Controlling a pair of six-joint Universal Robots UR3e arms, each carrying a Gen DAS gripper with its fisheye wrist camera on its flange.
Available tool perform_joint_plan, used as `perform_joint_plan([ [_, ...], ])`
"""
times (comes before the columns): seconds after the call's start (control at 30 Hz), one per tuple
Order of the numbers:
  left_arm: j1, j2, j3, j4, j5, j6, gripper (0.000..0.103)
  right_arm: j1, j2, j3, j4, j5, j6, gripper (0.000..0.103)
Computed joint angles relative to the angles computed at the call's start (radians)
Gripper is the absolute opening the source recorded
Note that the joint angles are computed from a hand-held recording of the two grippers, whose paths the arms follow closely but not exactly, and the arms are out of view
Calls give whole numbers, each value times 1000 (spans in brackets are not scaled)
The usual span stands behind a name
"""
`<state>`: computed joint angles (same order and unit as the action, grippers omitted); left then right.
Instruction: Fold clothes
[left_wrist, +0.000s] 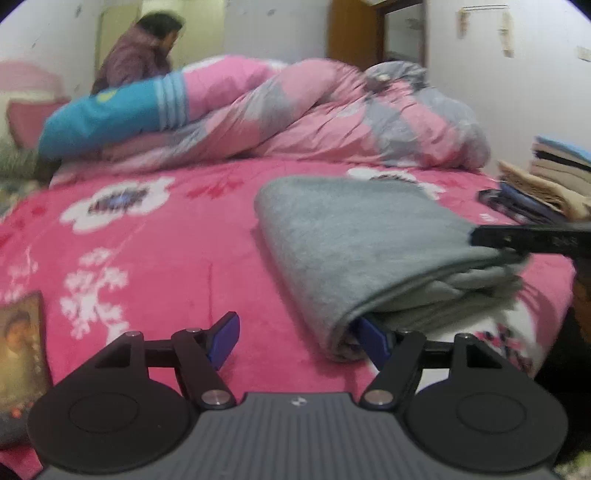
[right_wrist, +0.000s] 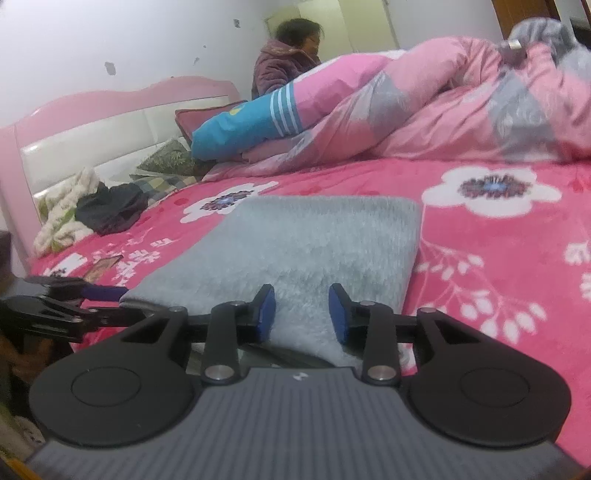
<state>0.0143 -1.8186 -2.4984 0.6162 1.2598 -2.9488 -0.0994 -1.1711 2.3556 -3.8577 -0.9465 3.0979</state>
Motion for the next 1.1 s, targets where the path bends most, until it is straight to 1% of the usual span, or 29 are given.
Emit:
perform_joint_plan([
  [0.07, 0, 16, -47, 78, -37, 61, 73, -3, -48, 31, 2, 7, -43, 37],
  [0.13, -37, -15, -46, 152, -29, 103, 77, 8, -97, 64, 11, 14, -145, 43],
  [0.17, -70, -47, -25, 184, -6, 120, 77, 20, -120, 74, 23, 8, -198, 44],
  [0.23, -144, -117, 48, 203, 62, 136, 76, 65, -138, 62, 70, -28, -296, 48],
  [0.27, -180, -149, 88, 204, 95, 145, 76, 89, -148, 55, 95, -48, -344, 49],
  [0.3, -208, -182, 120, 216, 119, 157, 76, 128, -141, 30, 124, -99, -390, 49],
  [0.37, -231, -212, 160, 206, 124, 168, 74, 191, -112, -13, 137, -194, -436, 49],
  [0.4, -242, -226, 180, 201, 126, 174, 71, 219, -96, -34, 140, -236, -452, 49],
  [0.43, -252, -240, 200, 195, 128, 180, 68, 237, -86, -51, 147, -268, -452, 49],
  [0.47, -262, -253, 220, 190, 130, 186, 68, 254, -76, -70, 155, -299, -452, 48],
  [0.63, -277, -294, 265, 196, 154, 197, 67, 262, -97, -70, 173, -314, -426, 48],
  [0.67, -279, -301, 271, 199, 159, 203, 67, 260, -102, -56, 157, -307, -422, 48],
  [0.73, -282, -311, 278, 203, 162, 206, 67, 226, -124, -12, 120, -229, -423, 49],
  [0.77, -281, -313, 280, 205, 161, 205, 67, 222, -122, -8, 115, -214, -424, 49],
  [0.87, -279, -317, 278, 212, 156, 204, 66, 274, -79, -52, 133, -319, -421, 48],
  [1.0, -275, -319, 280, 217, 151, 209, 66, 285, -41, -88, 121, -332, -361, 45],
  [1.1, -282, -337, 295, 224, 156, 217, 66, 310, -6, -101, 84, -377, -335, 42],
])
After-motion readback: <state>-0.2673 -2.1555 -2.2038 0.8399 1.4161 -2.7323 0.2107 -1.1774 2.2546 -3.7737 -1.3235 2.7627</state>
